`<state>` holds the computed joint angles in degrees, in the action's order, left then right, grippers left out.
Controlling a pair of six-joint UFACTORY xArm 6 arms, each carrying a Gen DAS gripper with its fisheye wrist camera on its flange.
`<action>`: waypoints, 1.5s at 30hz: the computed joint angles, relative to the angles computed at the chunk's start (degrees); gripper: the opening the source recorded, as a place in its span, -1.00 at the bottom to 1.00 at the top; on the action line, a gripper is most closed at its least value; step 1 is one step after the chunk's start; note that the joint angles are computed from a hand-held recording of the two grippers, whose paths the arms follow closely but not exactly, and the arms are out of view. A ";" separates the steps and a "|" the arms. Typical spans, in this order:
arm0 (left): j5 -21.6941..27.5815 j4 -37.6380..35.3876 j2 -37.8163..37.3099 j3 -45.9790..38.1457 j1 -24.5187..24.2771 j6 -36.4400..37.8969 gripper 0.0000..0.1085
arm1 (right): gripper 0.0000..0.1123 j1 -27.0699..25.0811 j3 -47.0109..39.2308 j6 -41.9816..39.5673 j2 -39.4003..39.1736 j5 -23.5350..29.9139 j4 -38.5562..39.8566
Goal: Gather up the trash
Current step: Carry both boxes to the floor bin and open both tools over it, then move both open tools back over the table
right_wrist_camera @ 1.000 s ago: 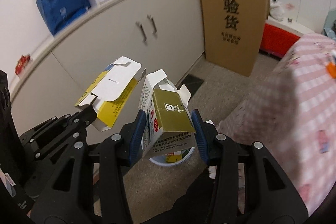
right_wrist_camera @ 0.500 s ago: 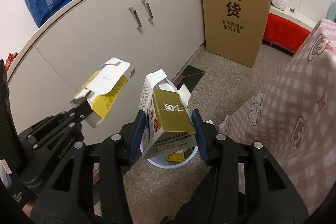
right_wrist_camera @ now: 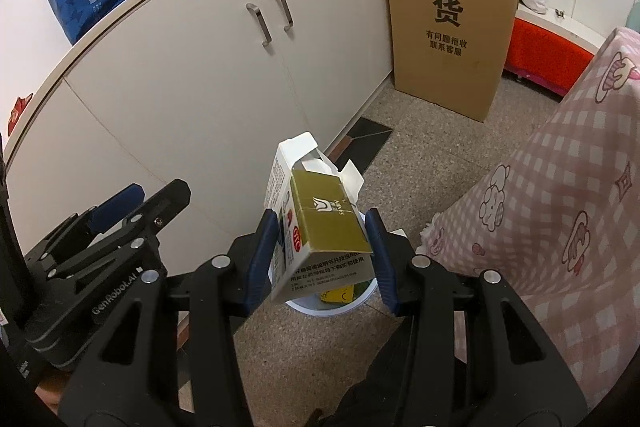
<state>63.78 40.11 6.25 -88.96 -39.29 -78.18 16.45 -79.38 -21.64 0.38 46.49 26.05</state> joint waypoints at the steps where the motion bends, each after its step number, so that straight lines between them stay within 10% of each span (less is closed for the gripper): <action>1: 0.11 0.20 -0.16 0.05 -0.15 -0.18 0.08 | -0.21 0.02 0.17 0.01 -0.24 -0.07 0.04; 24: 1.06 0.16 -5.28 6.44 0.69 -3.35 0.20 | -0.19 2.69 -2.26 -0.69 1.36 -1.26 0.32; 30: 2.25 -0.78 -7.50 9.60 2.00 -5.70 0.25 | 0.25 4.91 -2.43 -3.01 2.96 -7.39 2.39; 45: 3.95 -0.71 -6.73 7.18 0.54 -5.00 0.28 | 0.31 4.31 3.92 -0.06 -3.06 -13.25 -6.10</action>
<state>67.72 39.40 -0.48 -81.77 -38.75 -83.17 20.77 -75.45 -21.71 -2.68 33.23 19.94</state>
